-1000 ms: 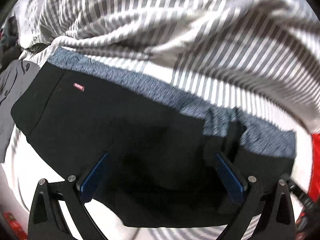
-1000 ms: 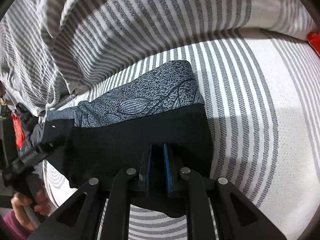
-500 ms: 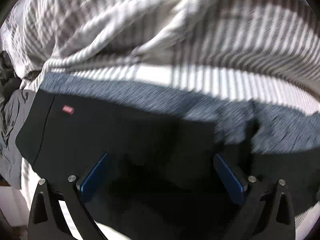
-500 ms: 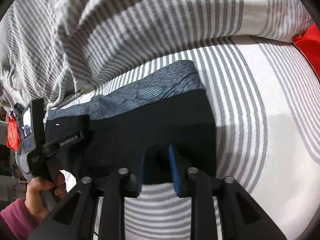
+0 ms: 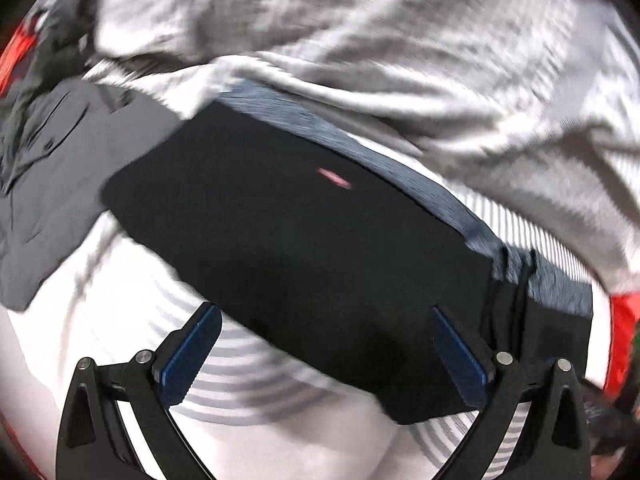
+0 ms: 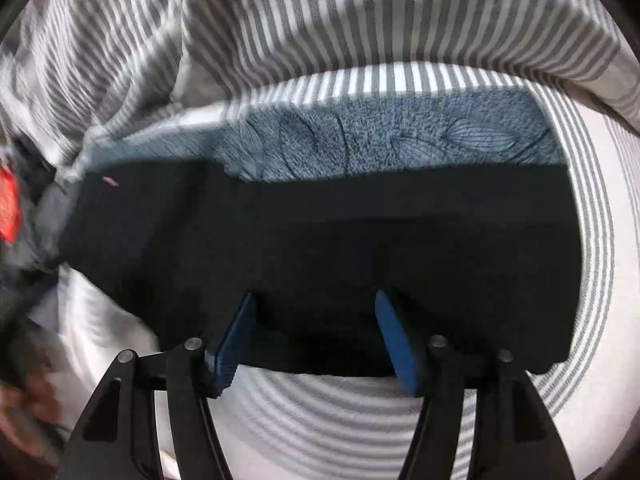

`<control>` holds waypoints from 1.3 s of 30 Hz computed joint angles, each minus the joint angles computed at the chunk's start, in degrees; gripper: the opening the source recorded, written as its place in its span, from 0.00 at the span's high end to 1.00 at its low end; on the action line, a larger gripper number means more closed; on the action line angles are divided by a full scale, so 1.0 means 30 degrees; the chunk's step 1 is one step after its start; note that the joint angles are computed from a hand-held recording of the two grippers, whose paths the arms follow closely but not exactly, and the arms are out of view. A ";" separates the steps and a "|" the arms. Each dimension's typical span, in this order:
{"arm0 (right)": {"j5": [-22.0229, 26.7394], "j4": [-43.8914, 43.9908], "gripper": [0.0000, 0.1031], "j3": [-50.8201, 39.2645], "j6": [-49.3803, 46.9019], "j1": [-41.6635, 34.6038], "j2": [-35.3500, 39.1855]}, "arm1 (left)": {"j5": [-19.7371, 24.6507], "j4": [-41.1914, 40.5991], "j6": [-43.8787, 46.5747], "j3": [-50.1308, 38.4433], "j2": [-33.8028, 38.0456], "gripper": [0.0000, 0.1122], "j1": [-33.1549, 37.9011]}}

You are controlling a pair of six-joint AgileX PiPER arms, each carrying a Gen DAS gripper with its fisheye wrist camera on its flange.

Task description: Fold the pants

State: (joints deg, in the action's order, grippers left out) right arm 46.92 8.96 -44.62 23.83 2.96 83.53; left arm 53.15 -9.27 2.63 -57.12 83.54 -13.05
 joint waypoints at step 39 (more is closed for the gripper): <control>0.3341 0.1231 0.49 -0.7446 -0.0488 0.1270 0.3408 | -0.4057 0.0476 0.4746 -0.1232 0.2354 0.73 0.2990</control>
State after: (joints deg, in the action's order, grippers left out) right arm 56.94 12.66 -66.96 22.37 6.77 93.76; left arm 40.98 -7.84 16.86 -60.81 90.60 -4.08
